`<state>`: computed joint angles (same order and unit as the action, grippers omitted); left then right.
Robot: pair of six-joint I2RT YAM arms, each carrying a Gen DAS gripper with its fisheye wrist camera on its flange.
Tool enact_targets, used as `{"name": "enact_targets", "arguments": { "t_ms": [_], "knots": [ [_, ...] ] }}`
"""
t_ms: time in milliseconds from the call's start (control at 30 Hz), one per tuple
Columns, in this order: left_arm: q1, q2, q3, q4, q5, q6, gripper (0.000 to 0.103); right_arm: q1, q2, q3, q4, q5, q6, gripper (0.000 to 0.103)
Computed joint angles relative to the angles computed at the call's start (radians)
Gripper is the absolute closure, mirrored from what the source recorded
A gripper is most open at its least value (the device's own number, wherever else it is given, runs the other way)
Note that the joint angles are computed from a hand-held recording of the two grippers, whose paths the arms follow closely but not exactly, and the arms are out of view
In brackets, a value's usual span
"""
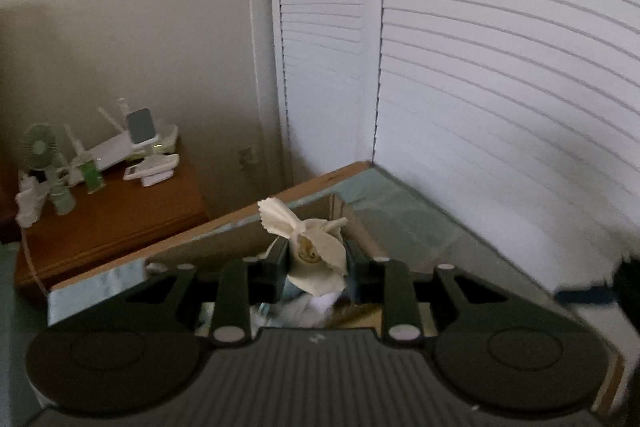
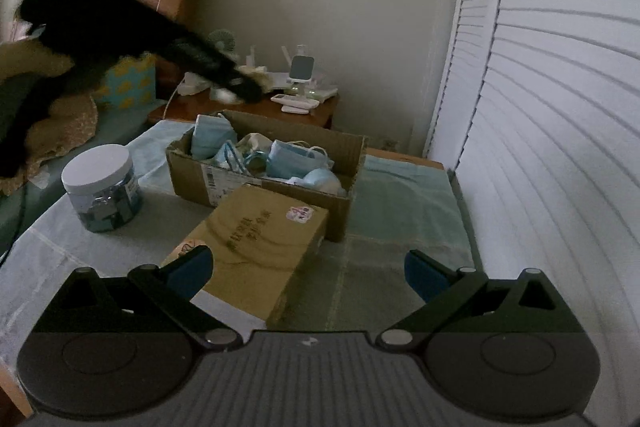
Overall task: Organize soft objects
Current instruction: 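Carry the cream cloth bow with the left tool into the box and release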
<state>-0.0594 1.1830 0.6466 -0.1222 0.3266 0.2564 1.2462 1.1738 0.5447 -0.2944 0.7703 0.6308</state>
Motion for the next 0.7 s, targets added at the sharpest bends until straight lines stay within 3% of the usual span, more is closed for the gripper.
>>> {"name": "enact_targets", "arguments": {
  "t_ms": [333,367,433,500,700],
  "knots": [
    [-0.121,0.319,0.165,0.108,-0.048,-0.122,0.071,-0.011,-0.041,-0.025,-0.010,-0.013,0.014,0.000],
    [-0.125,0.333,0.176,0.105,-0.045,-0.130,0.067,-0.014,-0.045,-0.028,-0.009,-0.014,0.015,0.000],
    [-0.139,0.352,0.181,0.122,-0.071,-0.154,0.035,-0.021,-0.050,-0.032,-0.006,-0.018,0.015,0.000],
    [-0.150,0.337,0.144,0.184,-0.109,-0.177,0.018,-0.022,-0.054,-0.034,-0.012,-0.015,0.025,0.000],
    [-0.130,0.241,0.076,0.204,-0.119,-0.147,0.008,-0.012,-0.068,-0.032,-0.029,-0.007,0.033,0.000]
  ]
}}
